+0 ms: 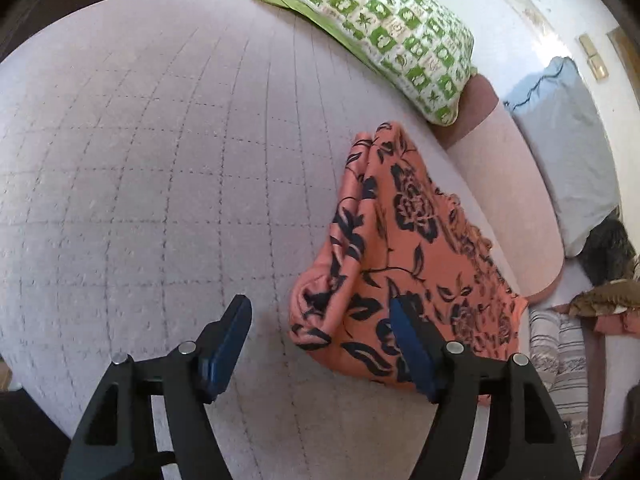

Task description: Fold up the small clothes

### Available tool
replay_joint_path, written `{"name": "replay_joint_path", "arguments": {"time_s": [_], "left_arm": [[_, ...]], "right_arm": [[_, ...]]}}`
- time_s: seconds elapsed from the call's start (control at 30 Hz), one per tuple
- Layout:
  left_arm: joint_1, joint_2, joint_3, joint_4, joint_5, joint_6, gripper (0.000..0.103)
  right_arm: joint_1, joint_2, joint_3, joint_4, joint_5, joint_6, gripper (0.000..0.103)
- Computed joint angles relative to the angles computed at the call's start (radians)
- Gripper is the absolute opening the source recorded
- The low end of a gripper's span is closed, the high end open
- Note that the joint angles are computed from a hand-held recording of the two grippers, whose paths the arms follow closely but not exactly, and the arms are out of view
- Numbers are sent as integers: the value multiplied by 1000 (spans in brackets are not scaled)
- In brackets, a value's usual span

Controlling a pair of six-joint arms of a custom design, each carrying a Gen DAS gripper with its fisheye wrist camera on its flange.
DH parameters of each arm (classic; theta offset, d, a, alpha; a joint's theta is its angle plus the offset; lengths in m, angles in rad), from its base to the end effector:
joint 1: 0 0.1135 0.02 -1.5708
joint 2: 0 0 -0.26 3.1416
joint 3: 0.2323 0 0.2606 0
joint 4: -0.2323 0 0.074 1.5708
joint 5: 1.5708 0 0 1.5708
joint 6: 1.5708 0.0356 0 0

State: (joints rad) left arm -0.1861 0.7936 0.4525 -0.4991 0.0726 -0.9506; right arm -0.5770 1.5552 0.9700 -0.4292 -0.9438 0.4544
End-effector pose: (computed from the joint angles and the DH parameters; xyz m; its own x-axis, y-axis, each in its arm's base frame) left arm 0.1664 -0.0340 0.1890 -0.6143 -0.7102 -0.3439 -0.4607 0.6766 -0.5744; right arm 0.2760 -0.1453 0.2028 -0.6563 0.7345 -0.1727 0.2779 0.4481 0.8497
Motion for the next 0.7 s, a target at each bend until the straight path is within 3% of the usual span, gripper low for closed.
{"name": "replay_joint_path", "arguments": {"time_s": [0.07, 0.17, 0.23, 0.27, 0.3, 0.33, 0.37, 0.43, 0.6, 0.7], "left_arm": [[-27, 23, -8, 31, 2, -44, 73], [-69, 130, 3, 108, -19, -75, 73], [-80, 187, 3, 150, -46, -78, 72], [-86, 205, 5, 171, -75, -77, 70], [-93, 245, 31, 160, -100, -71, 44], [-85, 277, 58, 141, -94, -49, 16], [-45, 297, 64, 148, -24, -28, 13], [-3, 297, 84, 127, 11, -23, 13], [-111, 100, 170, -58, -108, 15, 11], [-163, -32, 164, -179, -128, 7, 11]], "right_arm": [[61, 43, 25, 85, 19, 124, 91], [143, 163, 103, 131, 74, 191, 88], [172, 223, 118, 201, 115, 282, 72], [185, 239, 131, 208, 154, 294, 55], [184, 250, 138, 204, 172, 298, 23], [203, 289, 182, 166, 180, 286, 16], [203, 295, 189, 150, 188, 265, 15], [225, 293, 233, 106, 225, 228, 13], [213, 117, 239, 10, 214, 127, 9], [193, -33, 166, -40, 198, 88, 9]]}}
